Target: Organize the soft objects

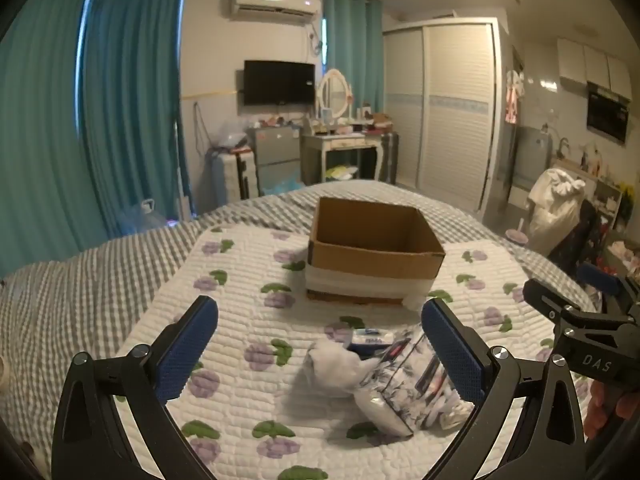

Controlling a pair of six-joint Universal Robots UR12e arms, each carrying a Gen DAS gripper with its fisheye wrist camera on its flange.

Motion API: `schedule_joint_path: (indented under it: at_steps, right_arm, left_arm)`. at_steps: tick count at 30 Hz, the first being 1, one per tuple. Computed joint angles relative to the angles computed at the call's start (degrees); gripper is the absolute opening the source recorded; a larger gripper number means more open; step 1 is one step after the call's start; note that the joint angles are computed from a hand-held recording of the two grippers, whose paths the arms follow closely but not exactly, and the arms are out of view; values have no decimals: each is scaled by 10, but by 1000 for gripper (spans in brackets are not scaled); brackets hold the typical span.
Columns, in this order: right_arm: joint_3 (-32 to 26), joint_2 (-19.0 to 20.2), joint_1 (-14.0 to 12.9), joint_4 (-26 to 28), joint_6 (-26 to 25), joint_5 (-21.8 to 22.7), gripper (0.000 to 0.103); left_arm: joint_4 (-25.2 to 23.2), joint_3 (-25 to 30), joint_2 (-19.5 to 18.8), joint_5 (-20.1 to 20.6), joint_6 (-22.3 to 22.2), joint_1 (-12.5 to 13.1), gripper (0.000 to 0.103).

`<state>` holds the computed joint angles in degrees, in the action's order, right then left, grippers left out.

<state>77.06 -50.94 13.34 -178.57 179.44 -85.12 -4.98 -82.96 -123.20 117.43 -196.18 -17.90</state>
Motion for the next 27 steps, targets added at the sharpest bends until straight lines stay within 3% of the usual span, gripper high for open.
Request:
schedule_joint_path:
  at_steps: [27]
  right_arm:
    - [0,-1,1,1,-3,1,103]
  left_arm:
    - [-5,2,1,10,0,-2,103]
